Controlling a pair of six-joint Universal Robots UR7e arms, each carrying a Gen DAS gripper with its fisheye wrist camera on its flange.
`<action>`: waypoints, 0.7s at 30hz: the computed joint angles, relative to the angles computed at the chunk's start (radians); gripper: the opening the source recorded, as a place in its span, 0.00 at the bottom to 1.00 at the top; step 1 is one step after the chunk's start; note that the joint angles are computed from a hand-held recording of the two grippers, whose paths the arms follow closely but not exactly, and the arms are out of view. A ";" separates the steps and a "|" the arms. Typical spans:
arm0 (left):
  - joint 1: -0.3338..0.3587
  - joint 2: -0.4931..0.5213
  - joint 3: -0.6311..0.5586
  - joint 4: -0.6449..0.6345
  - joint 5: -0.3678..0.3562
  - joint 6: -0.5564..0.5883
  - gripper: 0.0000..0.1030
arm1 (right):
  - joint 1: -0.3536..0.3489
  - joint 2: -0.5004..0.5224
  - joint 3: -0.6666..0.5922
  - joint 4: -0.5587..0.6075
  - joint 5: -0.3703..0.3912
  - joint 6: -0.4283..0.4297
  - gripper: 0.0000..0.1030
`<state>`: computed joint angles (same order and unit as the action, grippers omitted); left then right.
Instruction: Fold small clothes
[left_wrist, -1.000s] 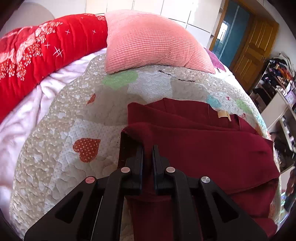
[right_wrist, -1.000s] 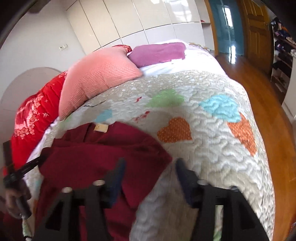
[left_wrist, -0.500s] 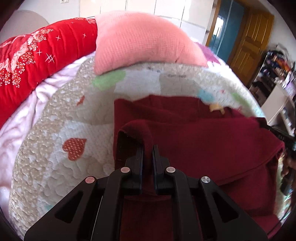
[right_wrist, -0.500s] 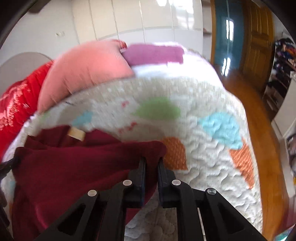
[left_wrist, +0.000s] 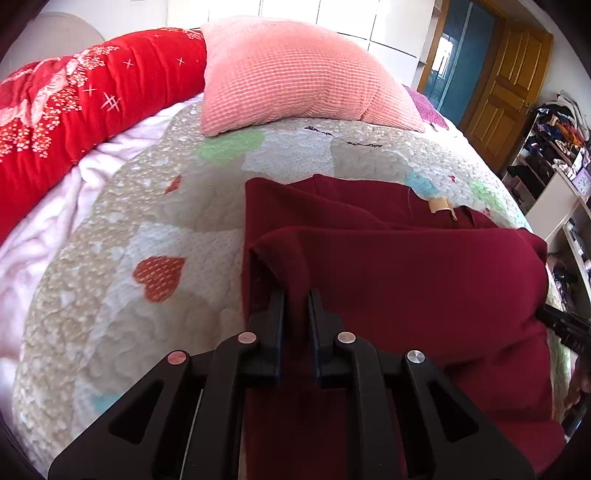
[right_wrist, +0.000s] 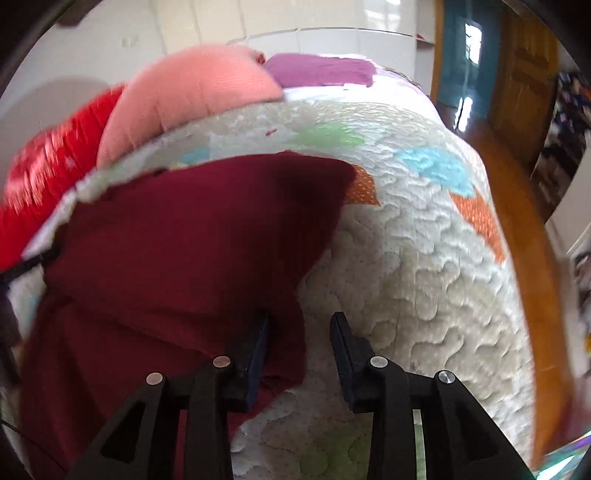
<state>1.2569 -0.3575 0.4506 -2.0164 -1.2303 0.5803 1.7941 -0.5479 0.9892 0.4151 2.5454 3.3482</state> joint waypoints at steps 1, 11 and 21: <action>-0.001 -0.023 0.031 -0.018 0.003 0.009 0.18 | 0.002 -0.020 0.027 -0.008 -0.018 0.035 0.31; 0.042 -0.312 0.370 -0.039 -0.134 -0.077 0.66 | 0.122 -0.203 0.439 -0.285 -0.209 0.095 0.48; 0.110 -0.573 0.685 0.107 -0.170 -0.088 0.66 | 0.224 -0.208 0.669 -0.369 -0.280 0.297 0.59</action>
<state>1.3666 -0.9307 1.1355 -1.9096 -1.4003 0.4926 2.0180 -0.7563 1.6582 0.0463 2.2653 3.6451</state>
